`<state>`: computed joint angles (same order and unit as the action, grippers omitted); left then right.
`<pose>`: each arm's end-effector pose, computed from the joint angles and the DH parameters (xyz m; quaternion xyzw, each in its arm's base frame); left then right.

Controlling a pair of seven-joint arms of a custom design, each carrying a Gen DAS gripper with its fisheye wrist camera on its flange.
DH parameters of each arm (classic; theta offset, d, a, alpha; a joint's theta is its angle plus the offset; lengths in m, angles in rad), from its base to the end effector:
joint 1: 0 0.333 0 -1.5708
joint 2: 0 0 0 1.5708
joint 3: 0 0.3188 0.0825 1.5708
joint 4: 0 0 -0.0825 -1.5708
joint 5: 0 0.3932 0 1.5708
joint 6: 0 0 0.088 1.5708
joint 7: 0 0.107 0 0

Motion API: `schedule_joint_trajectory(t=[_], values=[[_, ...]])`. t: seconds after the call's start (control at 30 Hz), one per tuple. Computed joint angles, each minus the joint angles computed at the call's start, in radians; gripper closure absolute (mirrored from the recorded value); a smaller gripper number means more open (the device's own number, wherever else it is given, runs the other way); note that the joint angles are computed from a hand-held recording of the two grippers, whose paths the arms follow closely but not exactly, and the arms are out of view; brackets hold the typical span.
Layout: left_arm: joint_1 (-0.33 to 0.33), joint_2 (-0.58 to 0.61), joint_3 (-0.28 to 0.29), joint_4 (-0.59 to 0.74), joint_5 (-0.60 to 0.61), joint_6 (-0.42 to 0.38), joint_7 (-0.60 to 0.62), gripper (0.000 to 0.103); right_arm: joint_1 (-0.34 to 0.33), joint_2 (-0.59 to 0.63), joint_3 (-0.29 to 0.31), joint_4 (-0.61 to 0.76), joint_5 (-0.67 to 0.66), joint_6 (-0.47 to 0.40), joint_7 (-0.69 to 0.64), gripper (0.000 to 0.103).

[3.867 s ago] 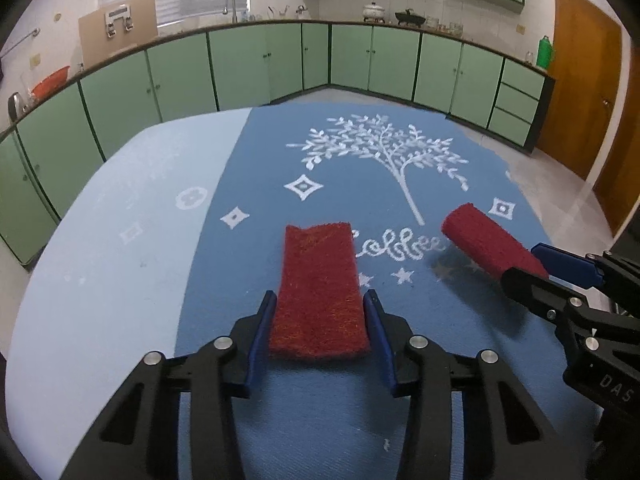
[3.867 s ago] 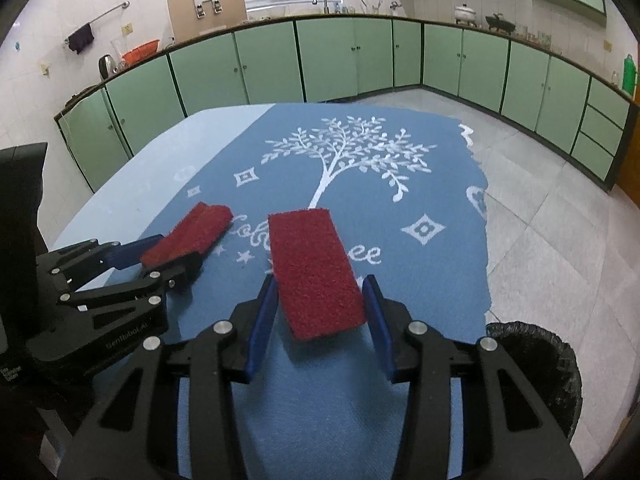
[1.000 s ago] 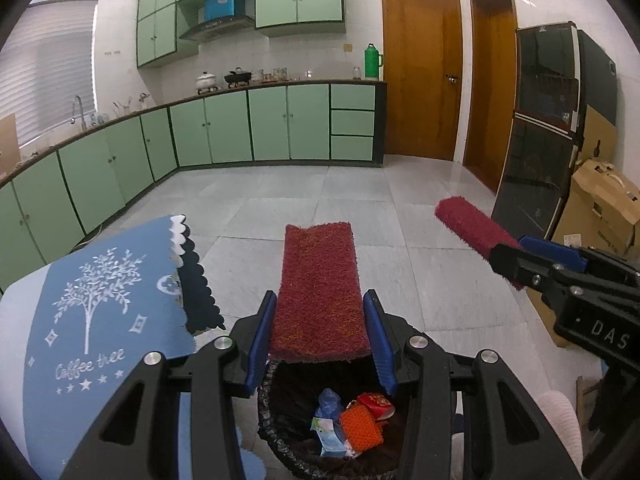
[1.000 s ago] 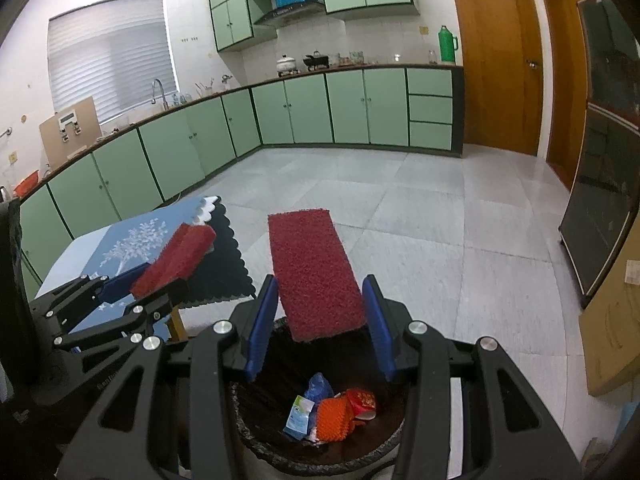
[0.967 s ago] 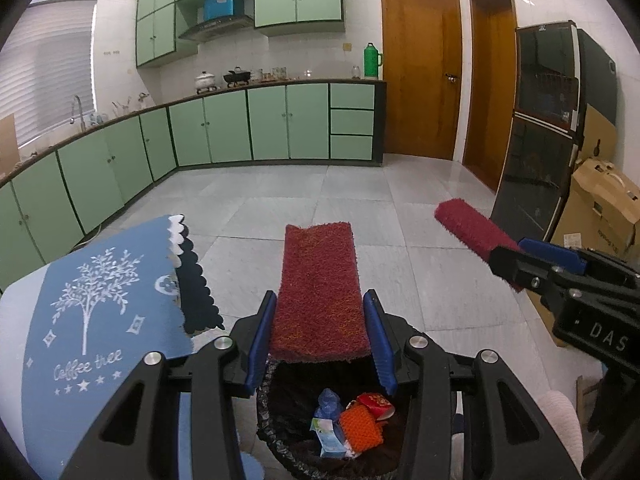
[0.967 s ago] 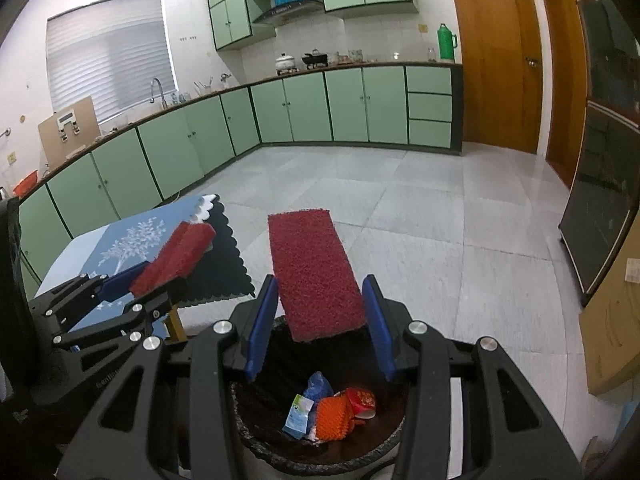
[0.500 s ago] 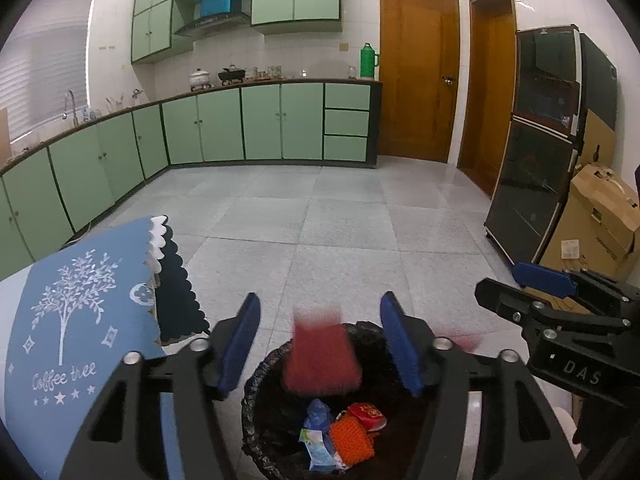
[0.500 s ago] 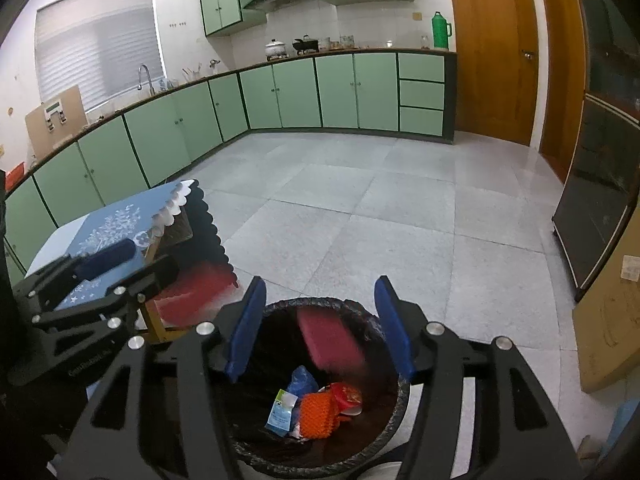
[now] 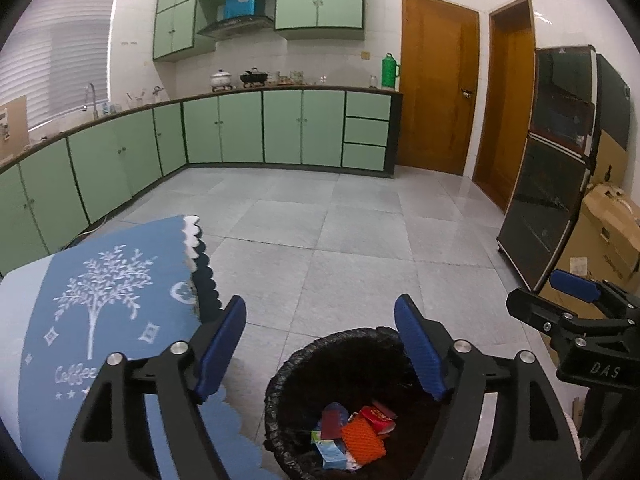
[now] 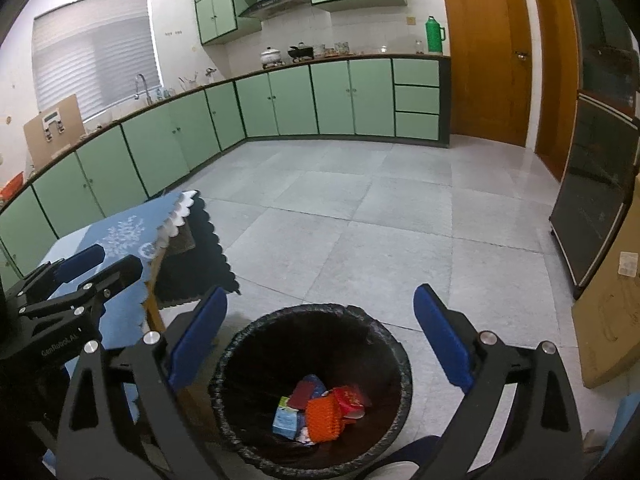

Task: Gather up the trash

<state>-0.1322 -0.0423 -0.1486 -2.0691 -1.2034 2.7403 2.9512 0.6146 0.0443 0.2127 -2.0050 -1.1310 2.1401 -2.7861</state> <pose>0.5709 -0.1276 0.5100 -0.3749 0.7915 -0.4434 0.1908 0.4302 0.4088 0.4634 -0.4578 0.7597 -0.3597 0.2897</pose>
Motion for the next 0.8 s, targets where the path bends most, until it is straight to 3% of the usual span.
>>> schedule_joint_trajectory(t=[0.43,0.8], values=[[0.018,-0.123,0.064,-0.071,-0.014,-0.011,0.025,0.019,0.045,0.037,0.007,0.113,-0.020,0.033,-0.077,0.006],[0.013,-0.226,0.123,-0.136,-0.031,-0.018,0.029,0.012,0.098,0.057,0.013,0.196,-0.055,0.009,-0.141,0.005]])
